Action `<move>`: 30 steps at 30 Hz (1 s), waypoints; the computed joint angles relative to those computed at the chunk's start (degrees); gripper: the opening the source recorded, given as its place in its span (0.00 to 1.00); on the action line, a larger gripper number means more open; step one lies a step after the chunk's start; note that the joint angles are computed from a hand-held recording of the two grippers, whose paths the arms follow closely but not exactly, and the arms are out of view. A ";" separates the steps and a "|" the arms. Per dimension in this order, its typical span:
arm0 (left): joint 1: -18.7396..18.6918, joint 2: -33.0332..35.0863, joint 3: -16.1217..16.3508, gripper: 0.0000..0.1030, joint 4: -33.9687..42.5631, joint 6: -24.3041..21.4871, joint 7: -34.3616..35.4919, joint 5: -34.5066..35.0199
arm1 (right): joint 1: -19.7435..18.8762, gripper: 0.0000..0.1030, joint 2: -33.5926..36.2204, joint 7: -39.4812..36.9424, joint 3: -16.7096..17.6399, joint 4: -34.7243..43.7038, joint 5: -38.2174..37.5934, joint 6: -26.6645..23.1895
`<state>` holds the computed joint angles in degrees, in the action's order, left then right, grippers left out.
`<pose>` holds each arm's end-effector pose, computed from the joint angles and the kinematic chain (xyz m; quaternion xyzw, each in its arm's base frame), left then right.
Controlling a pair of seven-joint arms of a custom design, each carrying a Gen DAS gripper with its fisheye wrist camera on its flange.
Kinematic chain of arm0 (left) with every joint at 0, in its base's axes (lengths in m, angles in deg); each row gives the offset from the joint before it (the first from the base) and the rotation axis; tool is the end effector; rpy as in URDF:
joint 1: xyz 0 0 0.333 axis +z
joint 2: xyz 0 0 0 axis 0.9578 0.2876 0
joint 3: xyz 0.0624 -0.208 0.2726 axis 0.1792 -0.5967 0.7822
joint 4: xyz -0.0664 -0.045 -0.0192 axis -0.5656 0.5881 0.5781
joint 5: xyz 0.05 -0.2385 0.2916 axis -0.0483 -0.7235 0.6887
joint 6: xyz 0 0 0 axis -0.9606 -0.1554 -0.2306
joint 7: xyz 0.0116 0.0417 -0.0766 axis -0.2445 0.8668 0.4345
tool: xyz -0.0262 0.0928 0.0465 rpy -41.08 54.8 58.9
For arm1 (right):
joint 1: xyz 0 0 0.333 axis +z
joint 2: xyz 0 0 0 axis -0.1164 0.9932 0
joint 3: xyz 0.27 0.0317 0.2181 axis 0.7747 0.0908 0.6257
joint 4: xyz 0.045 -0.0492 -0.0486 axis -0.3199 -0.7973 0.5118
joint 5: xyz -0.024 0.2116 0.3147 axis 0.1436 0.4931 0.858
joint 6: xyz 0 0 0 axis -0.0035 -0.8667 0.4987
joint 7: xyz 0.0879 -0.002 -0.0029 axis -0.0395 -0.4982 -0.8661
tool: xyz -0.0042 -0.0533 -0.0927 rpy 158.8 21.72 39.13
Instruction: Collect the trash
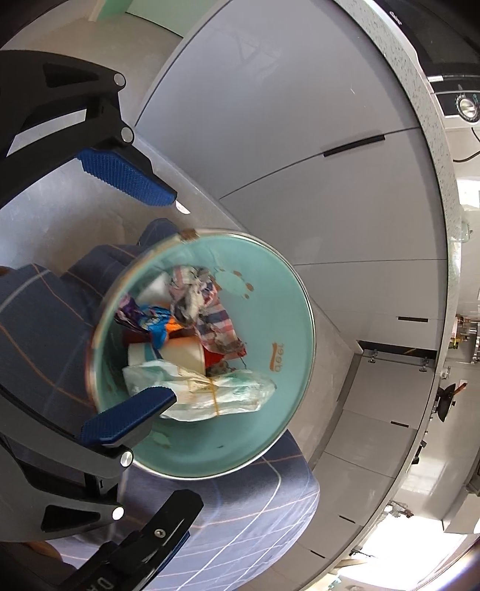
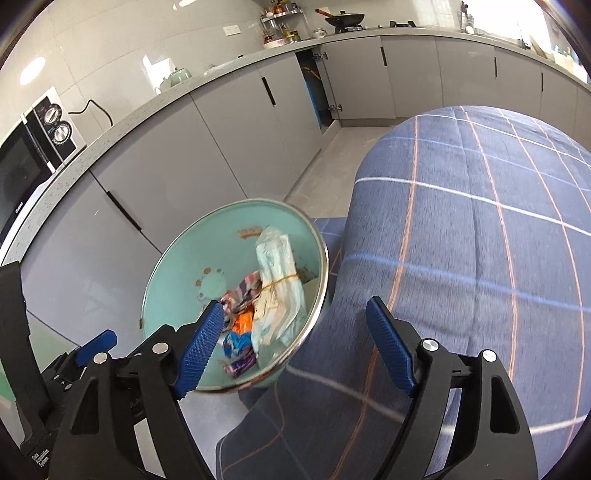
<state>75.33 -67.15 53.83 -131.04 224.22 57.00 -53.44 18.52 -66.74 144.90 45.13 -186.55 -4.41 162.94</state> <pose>0.3934 -0.1061 0.5271 -0.7599 0.5641 -0.2127 0.2433 0.4203 0.2205 0.5285 -0.6877 0.6205 -0.1040 0.3623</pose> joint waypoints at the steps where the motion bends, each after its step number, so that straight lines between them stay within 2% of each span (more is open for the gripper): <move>1: -0.31 -1.07 0.10 0.94 -0.74 -0.11 0.14 -0.08 | 0.32 0.76 -0.57 -0.18 -0.06 -0.50 0.31 -0.06; 8: 0.04 -8.71 -2.03 0.94 -4.54 -0.39 -1.40 0.98 | -0.04 0.76 -5.02 1.83 1.45 -4.07 -1.44 0.26; 11: 0.55 -11.87 -3.23 0.94 -5.43 -0.23 -2.07 2.09 | -0.90 0.76 -7.64 3.46 2.57 -6.01 -3.52 1.91; 17: 2.67 -19.42 -5.81 0.94 -7.02 0.54 -4.04 4.87 | -6.37 0.79 -14.36 9.65 7.83 -9.48 -10.12 4.87; 25: 5.21 -28.53 -6.62 0.94 -8.99 3.78 -3.96 6.61 | -14.68 0.81 -23.74 18.55 15.04 -12.89 -16.39 10.38; 30: 6.59 -32.64 -6.60 0.94 -9.59 4.28 -3.10 5.95 | -19.06 0.83 -28.73 22.59 18.73 -14.32 -18.11 13.61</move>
<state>81.92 -99.79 47.22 -140.63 228.50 53.90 -47.49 -0.54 -95.47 167.48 63.85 -200.88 -22.52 176.55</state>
